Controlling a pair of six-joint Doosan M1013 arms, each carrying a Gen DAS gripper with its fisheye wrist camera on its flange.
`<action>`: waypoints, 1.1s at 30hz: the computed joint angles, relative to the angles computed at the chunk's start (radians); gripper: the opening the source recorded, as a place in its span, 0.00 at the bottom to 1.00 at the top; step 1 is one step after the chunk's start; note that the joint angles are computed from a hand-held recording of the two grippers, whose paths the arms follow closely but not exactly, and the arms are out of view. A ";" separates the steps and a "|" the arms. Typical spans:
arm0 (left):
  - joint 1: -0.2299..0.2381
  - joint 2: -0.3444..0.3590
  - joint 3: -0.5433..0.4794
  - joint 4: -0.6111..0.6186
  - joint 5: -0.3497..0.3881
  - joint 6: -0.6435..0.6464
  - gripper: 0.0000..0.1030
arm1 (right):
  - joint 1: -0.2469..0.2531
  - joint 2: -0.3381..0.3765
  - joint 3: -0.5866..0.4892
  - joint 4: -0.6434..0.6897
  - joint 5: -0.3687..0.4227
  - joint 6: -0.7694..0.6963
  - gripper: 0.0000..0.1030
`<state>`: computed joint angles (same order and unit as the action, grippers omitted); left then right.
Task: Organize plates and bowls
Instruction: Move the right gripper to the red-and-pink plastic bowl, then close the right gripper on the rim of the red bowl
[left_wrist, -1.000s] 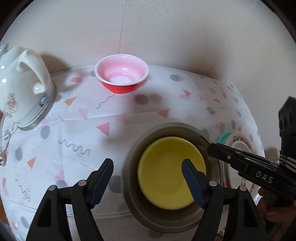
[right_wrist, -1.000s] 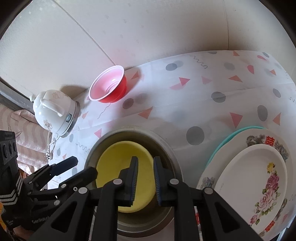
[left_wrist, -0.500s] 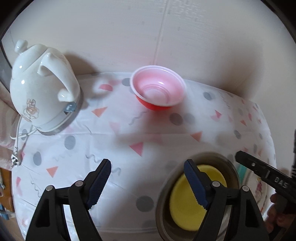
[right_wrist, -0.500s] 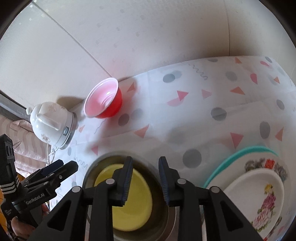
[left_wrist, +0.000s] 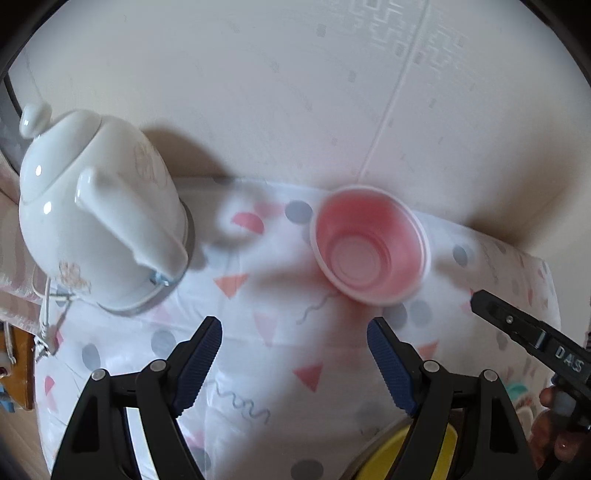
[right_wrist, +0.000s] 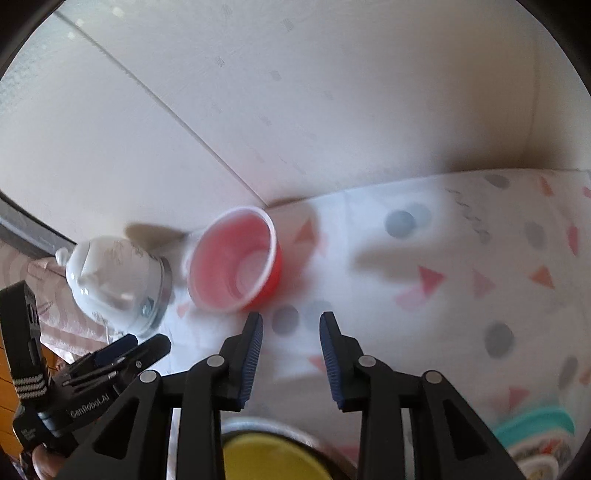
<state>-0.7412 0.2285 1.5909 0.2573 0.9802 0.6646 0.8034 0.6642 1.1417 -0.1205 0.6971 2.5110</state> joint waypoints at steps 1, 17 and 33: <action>0.003 0.004 -0.005 -0.001 0.001 0.002 0.79 | -0.004 0.012 -0.018 0.013 0.004 -0.016 0.32; 0.042 0.061 -0.053 -0.028 0.023 0.039 0.79 | -0.028 0.131 -0.180 0.108 0.087 -0.075 0.32; 0.041 0.078 -0.053 -0.049 -0.009 0.046 0.79 | -0.036 0.151 -0.199 0.148 0.101 -0.103 0.32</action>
